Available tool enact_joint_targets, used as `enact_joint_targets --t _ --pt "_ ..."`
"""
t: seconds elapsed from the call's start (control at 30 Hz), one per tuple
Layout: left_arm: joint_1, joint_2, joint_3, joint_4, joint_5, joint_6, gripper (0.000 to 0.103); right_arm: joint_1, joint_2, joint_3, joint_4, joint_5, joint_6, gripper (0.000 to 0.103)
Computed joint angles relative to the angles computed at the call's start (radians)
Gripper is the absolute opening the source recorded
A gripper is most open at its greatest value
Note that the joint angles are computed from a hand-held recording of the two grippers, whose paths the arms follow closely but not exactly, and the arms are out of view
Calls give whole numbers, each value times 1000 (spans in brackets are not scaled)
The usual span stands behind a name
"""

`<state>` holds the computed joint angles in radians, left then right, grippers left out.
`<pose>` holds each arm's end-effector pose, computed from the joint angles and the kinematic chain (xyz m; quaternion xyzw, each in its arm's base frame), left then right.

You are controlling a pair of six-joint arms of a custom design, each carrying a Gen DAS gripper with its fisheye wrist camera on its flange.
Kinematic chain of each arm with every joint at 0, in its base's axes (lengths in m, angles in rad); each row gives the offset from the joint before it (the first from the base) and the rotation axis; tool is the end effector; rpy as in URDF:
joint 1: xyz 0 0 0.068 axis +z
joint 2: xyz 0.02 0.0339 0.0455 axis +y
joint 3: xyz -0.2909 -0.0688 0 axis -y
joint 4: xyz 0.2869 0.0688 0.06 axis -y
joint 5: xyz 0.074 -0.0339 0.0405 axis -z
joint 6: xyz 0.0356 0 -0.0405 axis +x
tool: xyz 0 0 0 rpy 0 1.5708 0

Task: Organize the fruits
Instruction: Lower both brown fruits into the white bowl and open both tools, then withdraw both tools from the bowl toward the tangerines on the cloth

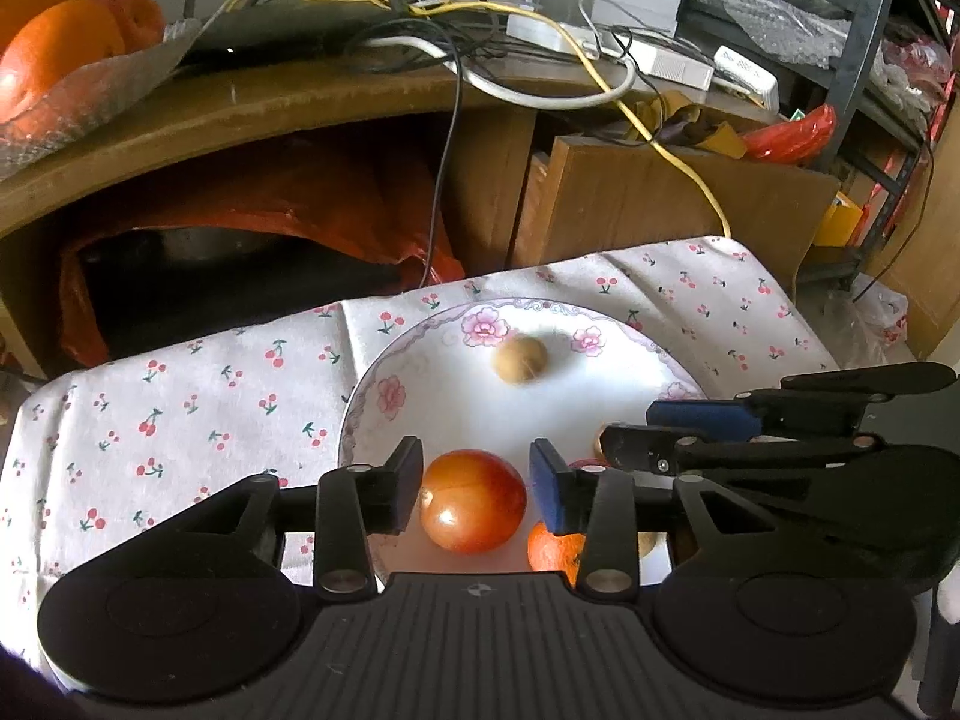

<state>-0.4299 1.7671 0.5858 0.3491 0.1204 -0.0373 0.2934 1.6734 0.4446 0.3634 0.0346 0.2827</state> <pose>0.2844 -0.1351 0.0753 0.2029 0.9088 -0.1380 0.3375 0.2622 0.0779 0.0693 0.0010 0.9383 0.0826 0.3358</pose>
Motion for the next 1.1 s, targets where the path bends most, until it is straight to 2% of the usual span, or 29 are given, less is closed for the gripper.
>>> enact_joint_targets --t 0.13,0.5,0.83,1.1 --pt "8 -40 -19 -9 2 5 57 8 -40 -14 -2 13 3 25" --pt "31 -184 -119 -38 18 31 59 51 -188 -60 -86 74 39 25" --pt "78 -348 -256 -99 61 88 62 217 -320 -117 -200 149 109 25" --pt "96 -436 -325 -152 84 112 64 349 -360 -159 -260 197 215 25"
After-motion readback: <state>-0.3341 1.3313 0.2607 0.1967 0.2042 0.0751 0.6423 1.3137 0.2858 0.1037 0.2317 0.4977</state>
